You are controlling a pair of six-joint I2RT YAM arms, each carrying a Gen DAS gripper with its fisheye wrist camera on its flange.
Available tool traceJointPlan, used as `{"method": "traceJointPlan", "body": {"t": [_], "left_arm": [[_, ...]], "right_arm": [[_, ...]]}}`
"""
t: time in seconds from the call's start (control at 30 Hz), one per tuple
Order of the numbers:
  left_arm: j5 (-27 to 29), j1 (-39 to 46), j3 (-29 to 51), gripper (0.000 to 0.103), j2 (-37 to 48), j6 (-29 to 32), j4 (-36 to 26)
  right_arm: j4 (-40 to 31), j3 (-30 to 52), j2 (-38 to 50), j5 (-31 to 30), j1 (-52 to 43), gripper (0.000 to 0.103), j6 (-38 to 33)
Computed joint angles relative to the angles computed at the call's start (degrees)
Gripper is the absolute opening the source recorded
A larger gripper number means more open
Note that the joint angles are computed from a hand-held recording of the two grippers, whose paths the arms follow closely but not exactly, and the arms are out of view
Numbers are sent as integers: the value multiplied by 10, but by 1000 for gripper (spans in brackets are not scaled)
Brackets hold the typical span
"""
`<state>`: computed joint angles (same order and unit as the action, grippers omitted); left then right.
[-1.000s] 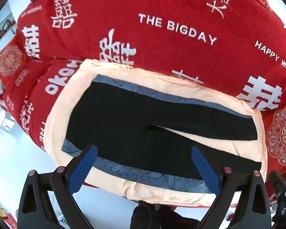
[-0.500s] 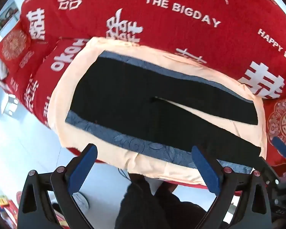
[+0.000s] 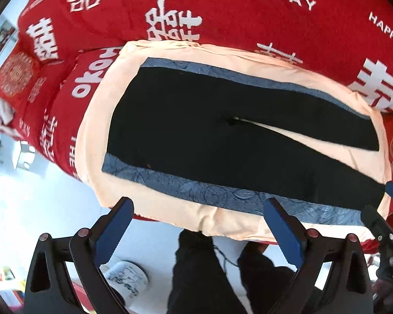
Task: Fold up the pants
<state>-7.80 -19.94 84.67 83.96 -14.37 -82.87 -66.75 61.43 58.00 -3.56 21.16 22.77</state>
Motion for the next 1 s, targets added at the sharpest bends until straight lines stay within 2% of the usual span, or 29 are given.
{"method": "traceJointPlan", "body": {"t": [0.13,0.2,0.3,0.4,0.47,0.57,0.6,0.73,0.83,1.0], "left_arm": [[13,52,15,100,43,66,36],[34,93,55,100,74,97,45],[59,135,91,101,96,142,88],[86,171,133,102,172,198,84],[82,184,152,102,214,216,79],[95,198,175,102,255,238,83],[100,203,182,102,271,248,82],[92,204,182,102,305,263,90],[90,201,183,102,318,268,106],[69,189,224,102,373,241,106]], "right_arm": [[18,17,61,4,33,103,8],[25,31,88,23,52,103,24],[13,102,138,77,76,103,46],[21,174,161,122,85,103,72],[14,212,199,151,93,103,86],[-33,278,316,102,75,103,95],[-36,288,339,106,80,103,108],[2,300,375,169,121,103,102],[8,291,417,132,123,103,96],[88,229,434,66,85,103,111]]}}
